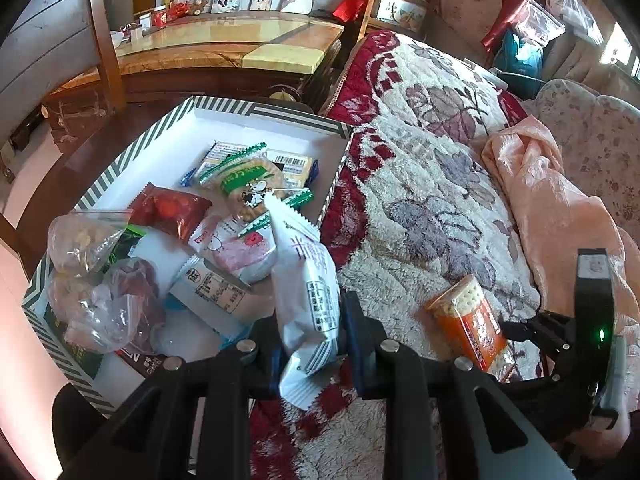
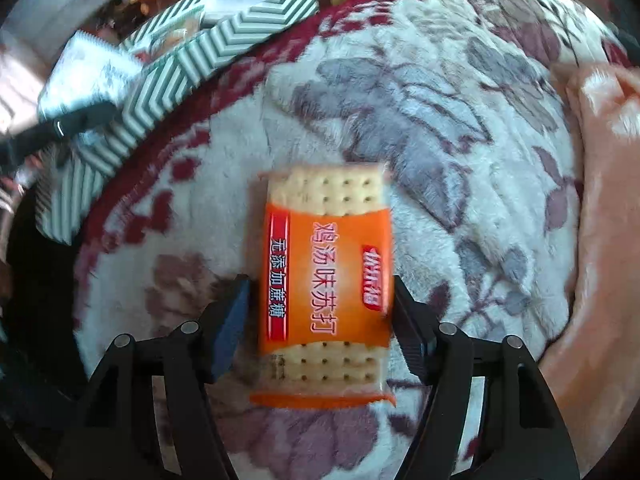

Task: Organize snacks
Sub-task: 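Carry the silver packet and orange cracker pack over the white tray with both grippers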

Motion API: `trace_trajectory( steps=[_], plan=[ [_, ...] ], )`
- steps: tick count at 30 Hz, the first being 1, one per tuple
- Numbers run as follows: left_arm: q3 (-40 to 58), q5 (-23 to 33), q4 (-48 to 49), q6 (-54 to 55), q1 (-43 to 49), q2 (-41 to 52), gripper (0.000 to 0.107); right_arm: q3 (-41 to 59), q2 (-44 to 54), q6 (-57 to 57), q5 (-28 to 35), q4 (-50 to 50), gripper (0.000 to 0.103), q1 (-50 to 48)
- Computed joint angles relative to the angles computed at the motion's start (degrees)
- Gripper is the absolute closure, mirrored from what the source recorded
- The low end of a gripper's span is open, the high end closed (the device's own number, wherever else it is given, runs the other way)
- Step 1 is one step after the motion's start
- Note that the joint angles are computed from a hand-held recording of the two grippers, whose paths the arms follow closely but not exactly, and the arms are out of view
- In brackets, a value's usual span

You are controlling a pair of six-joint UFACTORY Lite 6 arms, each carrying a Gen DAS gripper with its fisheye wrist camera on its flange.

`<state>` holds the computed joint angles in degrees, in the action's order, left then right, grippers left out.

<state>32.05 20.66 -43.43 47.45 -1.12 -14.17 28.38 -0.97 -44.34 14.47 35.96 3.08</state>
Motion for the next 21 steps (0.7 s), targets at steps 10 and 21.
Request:
trace_trajectory(
  steps=[10, 21],
  plan=[
    [1.57, 0.61, 2.42, -1.34, 2.64, -2.03, 0.08, 7.61, -1.9, -5.67, 8.58, 2.39, 0.05, -5.96],
    [3.92, 1.58, 0.7, 3.82, 10.3, -0.79, 0.08, 19.26, 0.61, 6.86, 10.53, -2.54, 0.05, 5.57]
  ],
)
